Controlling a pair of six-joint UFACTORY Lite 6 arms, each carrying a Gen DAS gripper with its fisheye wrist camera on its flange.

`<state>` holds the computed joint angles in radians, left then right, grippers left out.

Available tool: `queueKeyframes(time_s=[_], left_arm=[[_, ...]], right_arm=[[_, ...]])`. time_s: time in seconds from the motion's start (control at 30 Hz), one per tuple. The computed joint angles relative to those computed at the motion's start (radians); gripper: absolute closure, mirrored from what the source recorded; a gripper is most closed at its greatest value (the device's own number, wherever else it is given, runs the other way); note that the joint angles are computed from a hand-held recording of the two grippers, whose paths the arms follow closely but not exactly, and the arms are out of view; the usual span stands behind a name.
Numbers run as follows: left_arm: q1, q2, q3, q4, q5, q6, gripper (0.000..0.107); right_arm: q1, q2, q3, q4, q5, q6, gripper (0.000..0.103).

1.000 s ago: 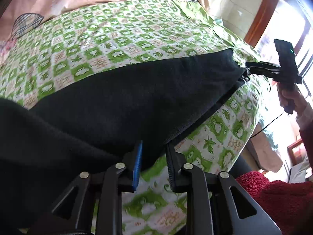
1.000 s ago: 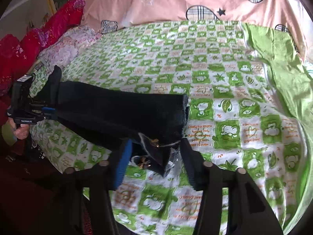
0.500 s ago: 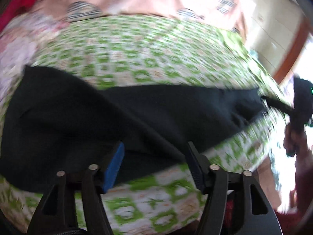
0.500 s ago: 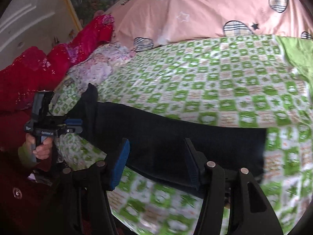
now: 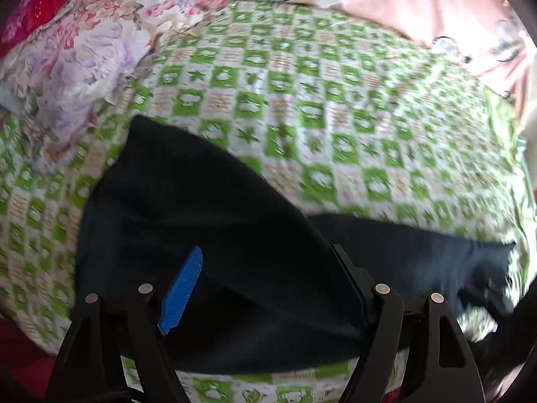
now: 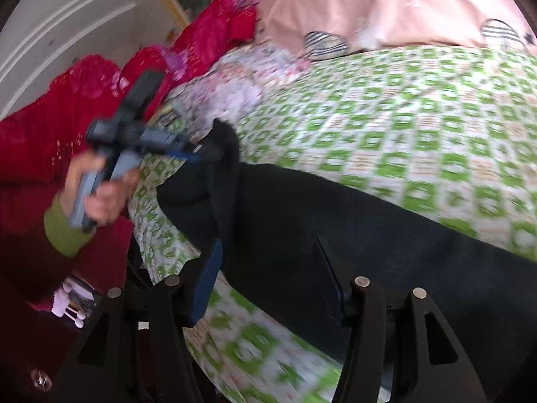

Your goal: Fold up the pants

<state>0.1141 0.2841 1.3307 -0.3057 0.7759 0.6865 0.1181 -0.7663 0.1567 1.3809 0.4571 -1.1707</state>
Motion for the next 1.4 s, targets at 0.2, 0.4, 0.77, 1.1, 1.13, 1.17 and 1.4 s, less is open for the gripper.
queueKeyframes(time_s=[0.2, 0.4, 0.77, 1.1, 1.13, 1.17, 1.4], left_arm=[[-0.16, 0.266, 0.36, 0.281, 0.135, -0.321, 0.03], [-0.202, 0.354, 0.389, 0.488, 0.079, -0.443, 0.048], [0.198, 0.075, 0.104, -0.169, 0.042, 0.176, 0.101], [0.585, -0.082, -0.228, -0.588, 0.134, 0.663, 0.102], [0.606, -0.066, -0.233, -0.603, 0.144, 0.69, 0.102], [0.625, -0.048, -0.238, -0.614, 0.155, 0.71, 0.102], [0.742, 0.078, -0.2, -0.64, 0.246, 0.801, 0.102]], right_arm=[[0.215, 0.448, 0.21, 0.563, -0.063, -0.518, 0.046], [0.286, 0.671, 0.335, 0.712, -0.091, -0.654, 0.046], [0.318, 0.586, 0.336, 0.651, -0.095, -0.625, 0.094], [0.482, 0.58, 0.393, 0.421, -0.282, -0.44, 0.094], [0.477, 0.583, 0.394, 0.396, -0.28, -0.417, 0.094], [0.477, 0.588, 0.397, 0.365, -0.281, -0.388, 0.094], [0.522, 0.636, 0.443, 0.079, -0.326, -0.098, 0.094]])
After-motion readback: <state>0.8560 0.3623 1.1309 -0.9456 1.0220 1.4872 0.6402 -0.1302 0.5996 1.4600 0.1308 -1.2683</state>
